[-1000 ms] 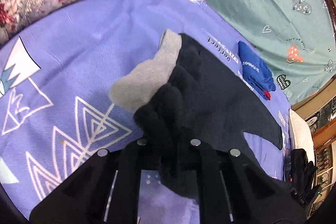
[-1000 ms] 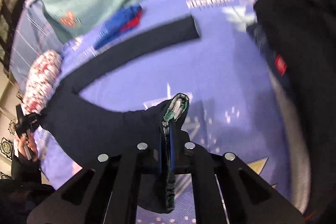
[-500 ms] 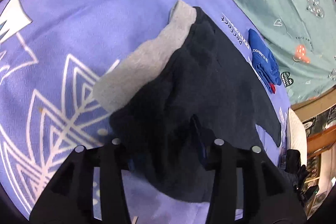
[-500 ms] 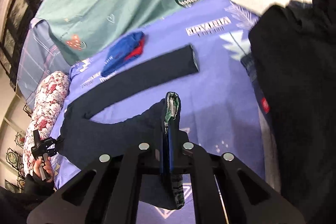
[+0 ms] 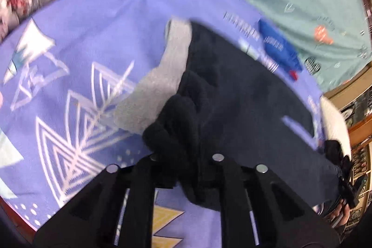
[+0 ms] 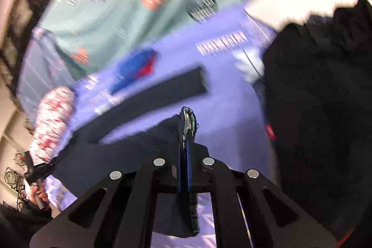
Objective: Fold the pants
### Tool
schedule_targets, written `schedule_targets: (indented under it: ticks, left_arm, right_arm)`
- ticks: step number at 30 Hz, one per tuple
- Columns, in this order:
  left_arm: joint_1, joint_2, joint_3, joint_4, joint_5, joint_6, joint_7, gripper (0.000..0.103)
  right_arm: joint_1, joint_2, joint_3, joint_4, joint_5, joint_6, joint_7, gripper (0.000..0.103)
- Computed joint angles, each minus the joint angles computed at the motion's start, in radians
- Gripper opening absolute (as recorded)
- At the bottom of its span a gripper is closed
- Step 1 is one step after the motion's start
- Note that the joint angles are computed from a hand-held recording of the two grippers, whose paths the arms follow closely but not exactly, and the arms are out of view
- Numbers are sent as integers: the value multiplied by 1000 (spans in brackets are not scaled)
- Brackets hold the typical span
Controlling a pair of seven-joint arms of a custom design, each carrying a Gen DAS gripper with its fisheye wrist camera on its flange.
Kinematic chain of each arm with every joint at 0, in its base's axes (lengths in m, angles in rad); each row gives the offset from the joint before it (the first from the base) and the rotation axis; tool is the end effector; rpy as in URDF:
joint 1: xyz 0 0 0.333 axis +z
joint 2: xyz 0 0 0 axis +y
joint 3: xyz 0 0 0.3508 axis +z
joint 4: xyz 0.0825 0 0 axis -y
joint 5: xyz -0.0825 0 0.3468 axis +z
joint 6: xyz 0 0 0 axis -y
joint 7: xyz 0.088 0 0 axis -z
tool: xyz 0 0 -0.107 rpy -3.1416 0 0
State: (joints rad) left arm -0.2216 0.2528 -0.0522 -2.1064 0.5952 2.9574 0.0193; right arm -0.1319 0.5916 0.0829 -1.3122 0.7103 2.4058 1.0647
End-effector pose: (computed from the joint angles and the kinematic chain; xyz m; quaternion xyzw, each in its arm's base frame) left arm 0.5637 -0.1951 0.4179 -0.8673 0.3878 -0.2977 0.0935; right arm 0.7460 -0.0502 0.4940 -0.6564 0.6480 -0.0516 0.3829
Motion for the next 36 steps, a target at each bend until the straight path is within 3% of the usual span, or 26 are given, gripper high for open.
schedule_targets:
  ticks: [2, 3, 4, 5, 6, 7, 8, 11, 12, 13, 15, 17, 20, 23, 24, 25, 27, 28, 30, 36]
  left_arm:
    - [62, 19, -77, -23, -136, 6, 99, 24]
    - [56, 11, -68, -40, -133, 27, 98, 27]
    - [30, -3, -40, -47, -120, 17, 88, 47]
    - [-25, -33, 23, -54, -36, -14, 9, 69]
    - [-87, -63, 94, -55, 109, -55, -132, 72]
    - [-129, -100, 130, -48, 230, -140, -236, 73]
    - [-136, -114, 134, -43, 281, -169, -271, 73]
    - [-109, -101, 94, 11, 346, -155, -247, 73]
    - [-95, -77, 71, 36, 330, -133, -201, 74]
    - [-67, -32, 31, 69, 275, -81, -109, 77]
    - [-2, 35, -57, 109, 144, -52, 74, 81]
    - [9, 113, -100, 169, 34, -141, 219, 82]
    - [-38, 120, -46, 165, 65, -124, 212, 83]
    - [9, 89, -70, 116, -17, -6, 266, 84]
    - [13, 77, -60, 111, -30, 18, 278, 84]
    - [-11, 59, -16, 121, -3, 1, 266, 86]
    - [-46, 53, 43, 189, 57, -108, 238, 93]
    - [-37, 53, 49, 209, 74, -135, 237, 97]
    - [24, 84, 36, 279, 55, -182, 317, 97]
    - [195, 329, -70, 615, -193, -331, 722, 97]
  right_arm:
    - [80, 43, -100, 20, -165, 6, 142, 5]
    - [102, 47, -127, 9, -217, 33, 189, 5]
    - [124, 42, -154, -21, -271, 85, 236, 9]
    - [119, 30, -146, -47, -272, 125, 238, 18]
    - [101, 17, -120, -68, -260, 155, 224, 30]
    - [65, -7, -63, -99, -210, 192, 166, 34]
    - [33, -19, -12, -109, -161, 194, 105, 34]
    - [-13, -24, 80, -92, -52, 88, -58, 35]
    - [-8, -17, 85, -80, -39, 48, -82, 36]
    - [16, -3, 70, -65, -58, 14, -78, 36]
    - [61, 29, 27, -34, -99, -23, -47, 36]
    - [90, 81, -19, 14, -149, -83, 44, 36]
    - [57, 91, 3, 7, -105, -92, 41, 35]
    - [32, 42, 42, -48, -36, -40, -56, 38]
    - [31, 28, 50, -55, -17, -25, -85, 43]
    - [31, 15, 58, -60, 5, -5, -119, 47]
    - [37, 6, 71, -55, 43, 21, -168, 54]
    - [46, 16, 69, -39, 47, 18, -169, 56]
    - [68, 41, 57, -3, 32, -2, -145, 56]
    - [127, 117, 41, 97, -35, -60, -34, 56]
